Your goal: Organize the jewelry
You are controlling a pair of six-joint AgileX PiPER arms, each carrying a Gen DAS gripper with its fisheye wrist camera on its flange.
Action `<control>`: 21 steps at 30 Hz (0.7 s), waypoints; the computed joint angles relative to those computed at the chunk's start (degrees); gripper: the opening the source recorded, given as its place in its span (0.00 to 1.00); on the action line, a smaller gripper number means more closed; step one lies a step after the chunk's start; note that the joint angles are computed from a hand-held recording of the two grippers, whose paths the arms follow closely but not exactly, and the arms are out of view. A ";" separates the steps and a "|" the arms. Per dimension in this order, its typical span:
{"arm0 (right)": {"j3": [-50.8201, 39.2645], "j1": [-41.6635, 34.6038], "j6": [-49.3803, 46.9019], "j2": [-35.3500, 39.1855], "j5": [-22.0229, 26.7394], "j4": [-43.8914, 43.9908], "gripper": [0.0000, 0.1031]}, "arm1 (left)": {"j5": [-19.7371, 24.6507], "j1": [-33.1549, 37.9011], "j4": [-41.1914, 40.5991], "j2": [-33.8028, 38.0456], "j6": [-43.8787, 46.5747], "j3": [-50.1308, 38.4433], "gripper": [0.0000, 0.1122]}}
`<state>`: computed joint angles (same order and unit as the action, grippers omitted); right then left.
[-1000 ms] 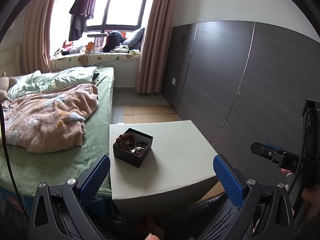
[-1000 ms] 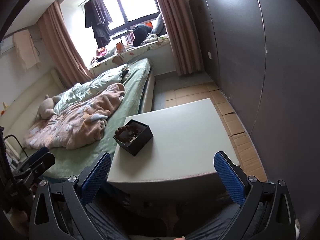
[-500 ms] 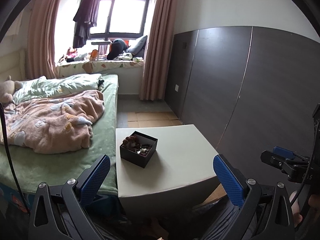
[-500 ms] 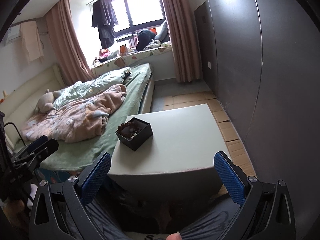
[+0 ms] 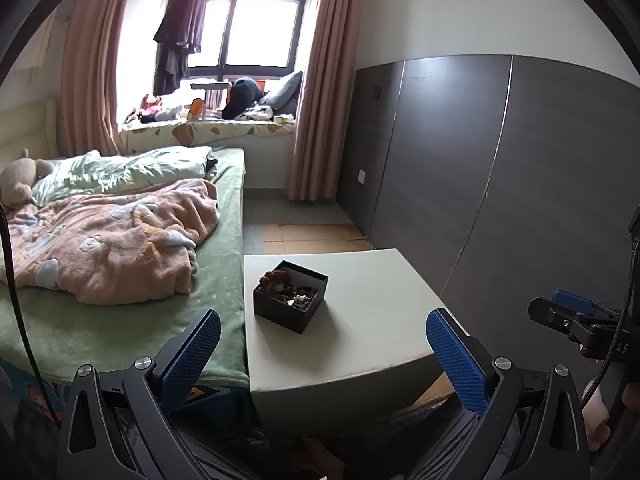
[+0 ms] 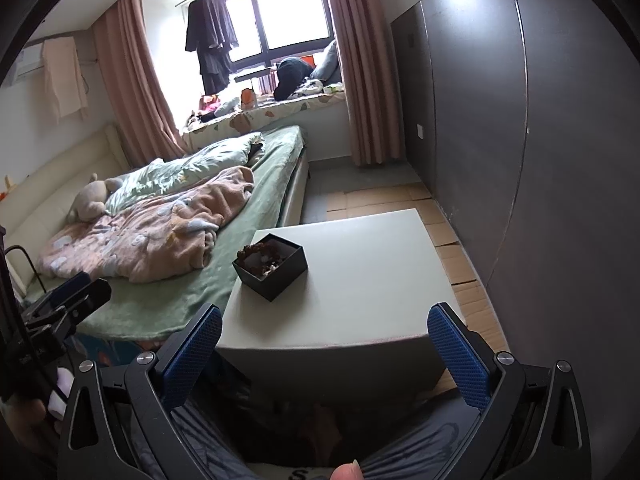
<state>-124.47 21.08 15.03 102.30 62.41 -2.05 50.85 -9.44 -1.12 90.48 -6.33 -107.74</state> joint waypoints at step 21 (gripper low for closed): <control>3.67 -0.04 -0.54 -2.08 -2.30 0.69 1.00 | -0.13 -1.82 1.91 -1.01 0.15 0.31 0.91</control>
<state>-120.80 21.04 14.49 100.22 60.11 -1.35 50.72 -11.26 0.79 89.48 -6.18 -107.43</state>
